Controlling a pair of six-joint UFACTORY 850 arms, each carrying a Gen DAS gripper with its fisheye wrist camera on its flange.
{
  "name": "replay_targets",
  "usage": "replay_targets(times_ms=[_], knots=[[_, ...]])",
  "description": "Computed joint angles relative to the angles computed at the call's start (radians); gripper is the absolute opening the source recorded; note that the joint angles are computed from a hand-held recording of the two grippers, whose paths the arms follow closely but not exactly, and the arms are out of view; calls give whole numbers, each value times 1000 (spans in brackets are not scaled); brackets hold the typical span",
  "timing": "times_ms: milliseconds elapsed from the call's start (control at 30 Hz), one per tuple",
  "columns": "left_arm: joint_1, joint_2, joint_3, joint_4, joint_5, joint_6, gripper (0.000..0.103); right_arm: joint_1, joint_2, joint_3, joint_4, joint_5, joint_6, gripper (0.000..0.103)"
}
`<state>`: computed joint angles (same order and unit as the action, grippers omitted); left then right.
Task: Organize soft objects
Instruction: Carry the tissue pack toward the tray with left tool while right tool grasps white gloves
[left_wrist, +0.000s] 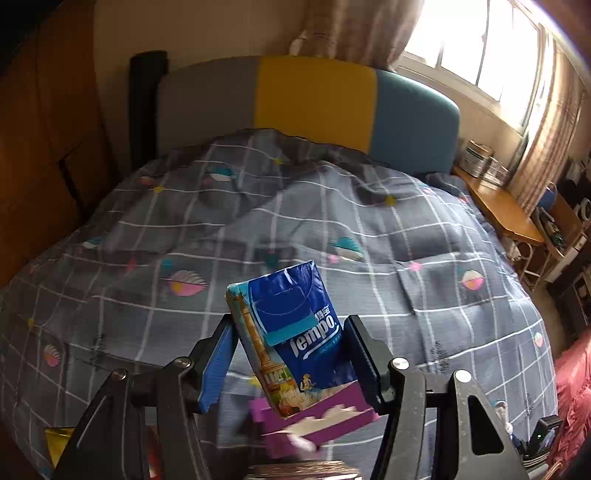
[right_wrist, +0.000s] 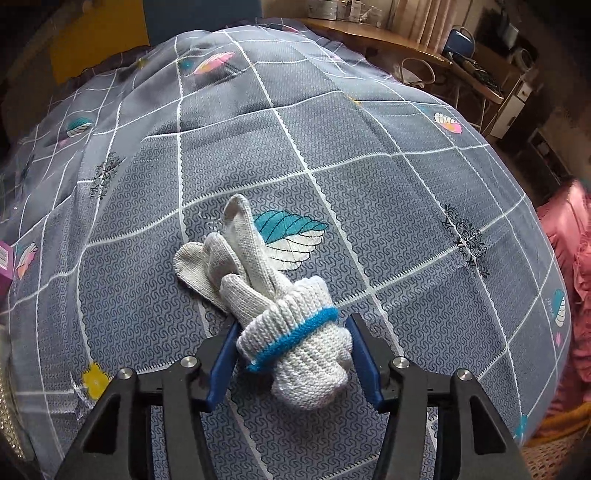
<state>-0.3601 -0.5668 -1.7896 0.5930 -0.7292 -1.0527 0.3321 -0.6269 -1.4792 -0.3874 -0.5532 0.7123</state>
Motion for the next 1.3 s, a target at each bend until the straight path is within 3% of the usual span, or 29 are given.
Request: replay_targets(times_ms=[167,333,500,600,767,967,1300], knots=[[51,204,298,116,34,-149,60,13,-4,-5,-51,-15,26,58],[40,400,594,262,83,-336,60,24,0,3,-103,-21,55,57],[-32,553,835,407,94,-557,60,37,1,7,-161,-36,81,57],[-88,609,926,481,57,-684,60,37,3,9,-152,-39,80,57],[-176,671,1022,542,-20,-816,60,39,2,7,-164,-44,88,56],[-243,716,1075,541,-68,-866,60,47,3,11,-196,-50,107,56],[-296,725,1084,541,-67,-893,60,50,8,16,-207,-51,112,56]])
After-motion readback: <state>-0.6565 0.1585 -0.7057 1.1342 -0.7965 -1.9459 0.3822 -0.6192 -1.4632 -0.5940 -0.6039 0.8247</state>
